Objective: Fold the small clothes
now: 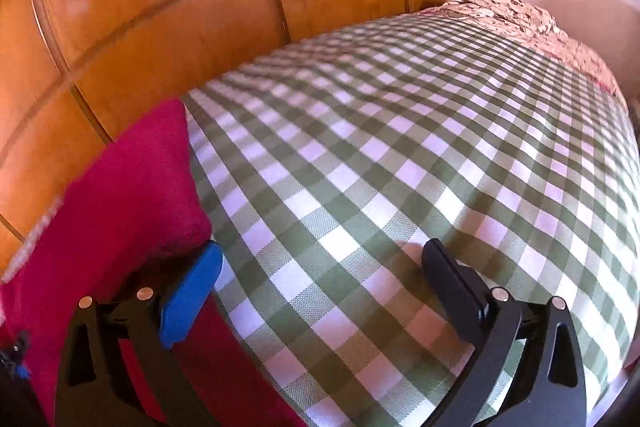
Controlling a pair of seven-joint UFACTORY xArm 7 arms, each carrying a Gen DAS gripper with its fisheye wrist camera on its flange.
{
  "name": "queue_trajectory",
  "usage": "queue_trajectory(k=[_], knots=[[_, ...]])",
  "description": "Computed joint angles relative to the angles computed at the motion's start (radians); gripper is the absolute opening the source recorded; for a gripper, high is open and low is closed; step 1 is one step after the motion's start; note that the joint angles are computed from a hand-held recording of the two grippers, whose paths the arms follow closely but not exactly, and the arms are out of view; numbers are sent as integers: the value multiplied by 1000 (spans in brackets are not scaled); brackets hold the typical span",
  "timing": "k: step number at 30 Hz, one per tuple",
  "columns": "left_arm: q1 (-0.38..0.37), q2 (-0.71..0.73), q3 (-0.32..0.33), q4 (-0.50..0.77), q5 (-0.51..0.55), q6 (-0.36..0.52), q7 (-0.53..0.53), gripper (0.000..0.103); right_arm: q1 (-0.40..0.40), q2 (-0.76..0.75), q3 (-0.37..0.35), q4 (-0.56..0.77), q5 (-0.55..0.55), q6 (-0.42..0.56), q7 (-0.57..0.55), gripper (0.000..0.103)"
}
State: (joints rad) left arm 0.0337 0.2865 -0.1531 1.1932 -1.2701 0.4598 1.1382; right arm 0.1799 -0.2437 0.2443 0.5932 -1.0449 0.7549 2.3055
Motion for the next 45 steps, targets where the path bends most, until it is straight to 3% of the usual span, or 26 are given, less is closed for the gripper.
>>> queue_trajectory(k=[1, 4, 10, 12, 13, 16, 17, 20, 22, 24, 29, 32, 35, 37, 42, 45], knots=[[-6, -10, -5, -14, -17, -37, 23, 72, -19, -49, 35, -41, -52, -3, 93, 101], [-11, -10, 1, -19, -4, -45, 11, 72, -17, -103, 40, -82, -175, -30, 217, 101], [-37, -23, -4, -53, 108, -132, -59, 72, -36, -29, -22, 4, -153, -143, 26, 101], [-23, -36, -13, -72, 91, -138, -43, 72, -33, 11, -36, 32, -53, -131, -82, 101], [-17, -41, -14, -79, 80, -138, -41, 72, -7, 42, -57, 54, 32, -79, -152, 101], [-2, -73, -10, -114, 23, -124, -3, 72, -14, 69, -29, 85, 92, -12, -199, 101], [14, -93, -1, -131, -10, -84, 16, 73, -9, 77, -26, 92, 84, -4, -200, 101], [52, -144, 46, -165, -140, 52, 74, 78, -3, 60, -29, 69, 36, -27, -144, 101], [58, -178, 84, -193, -237, 73, 115, 86, 0, 52, -19, 60, 8, -25, -99, 101], [80, -209, 134, -220, -315, 130, 148, 86, 4, 34, -11, 47, -13, -5, -69, 101], [113, -215, 203, -221, -363, 84, 149, 86, 27, 11, 23, 52, -94, 76, -14, 101], [149, -167, 231, -178, -326, 36, 52, 86, 31, 25, 2, 64, -133, 24, -48, 101], [194, -114, 243, -131, -276, 21, -112, 86, 34, 62, -17, 96, -82, 11, -124, 101], [234, -101, 241, -117, -286, 58, -151, 86, 35, 67, -24, 99, -72, 2, -137, 101], [276, -55, 231, -63, -321, 37, -230, 86, 37, 57, -20, 86, -85, 1, -107, 101], [311, -8, 230, -17, -369, 29, -326, 69, 37, 52, -19, 82, -89, -2, -98, 101]])
